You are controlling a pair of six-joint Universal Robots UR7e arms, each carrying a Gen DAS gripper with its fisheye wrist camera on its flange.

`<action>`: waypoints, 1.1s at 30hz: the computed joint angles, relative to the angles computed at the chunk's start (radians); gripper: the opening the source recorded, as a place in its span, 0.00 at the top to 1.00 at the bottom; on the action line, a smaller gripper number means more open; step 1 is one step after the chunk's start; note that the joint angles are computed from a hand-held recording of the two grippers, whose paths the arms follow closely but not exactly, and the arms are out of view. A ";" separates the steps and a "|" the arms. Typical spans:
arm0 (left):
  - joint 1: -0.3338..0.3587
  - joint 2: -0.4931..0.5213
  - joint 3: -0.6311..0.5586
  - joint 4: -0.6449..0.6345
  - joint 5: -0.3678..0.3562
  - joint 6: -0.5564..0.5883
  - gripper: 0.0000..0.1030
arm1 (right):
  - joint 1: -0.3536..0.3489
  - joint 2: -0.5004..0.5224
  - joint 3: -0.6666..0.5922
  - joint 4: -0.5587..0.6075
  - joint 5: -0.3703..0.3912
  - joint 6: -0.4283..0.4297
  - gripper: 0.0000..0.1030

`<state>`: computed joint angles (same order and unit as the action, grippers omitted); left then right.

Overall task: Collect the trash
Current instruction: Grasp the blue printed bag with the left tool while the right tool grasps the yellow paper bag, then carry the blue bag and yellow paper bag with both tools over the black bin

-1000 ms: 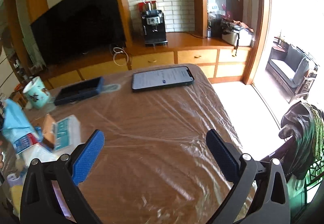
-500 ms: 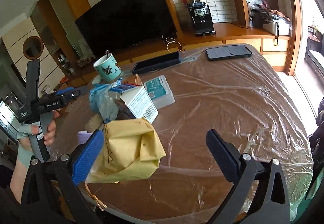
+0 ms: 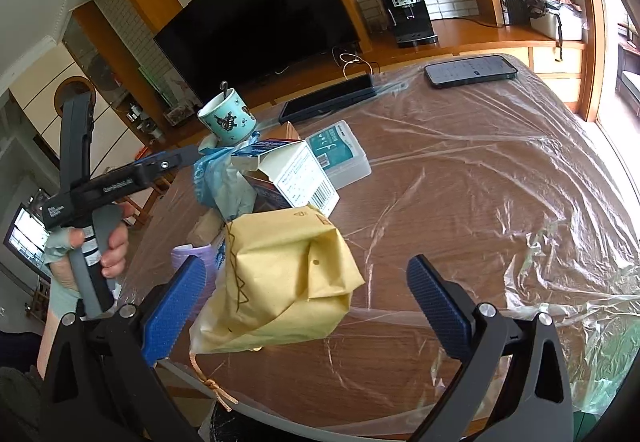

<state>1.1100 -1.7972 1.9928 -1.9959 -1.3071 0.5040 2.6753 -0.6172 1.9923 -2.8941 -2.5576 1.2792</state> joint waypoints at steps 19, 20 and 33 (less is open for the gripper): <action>-0.010 0.105 0.097 -0.090 0.132 0.031 0.01 | -0.095 0.049 -0.018 -0.095 0.117 -0.114 0.04; -0.001 0.108 0.096 -0.092 0.122 0.030 0.01 | -0.100 0.052 -0.018 -0.096 0.118 -0.113 0.04; 0.036 0.113 0.053 -0.024 0.059 0.049 0.20 | -0.103 0.072 -0.017 -0.189 0.117 -0.211 0.35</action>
<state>1.1460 -1.6838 2.0455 -2.0203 -1.2478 0.5532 2.5723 -0.5448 1.9755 -3.0833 -2.4410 1.0678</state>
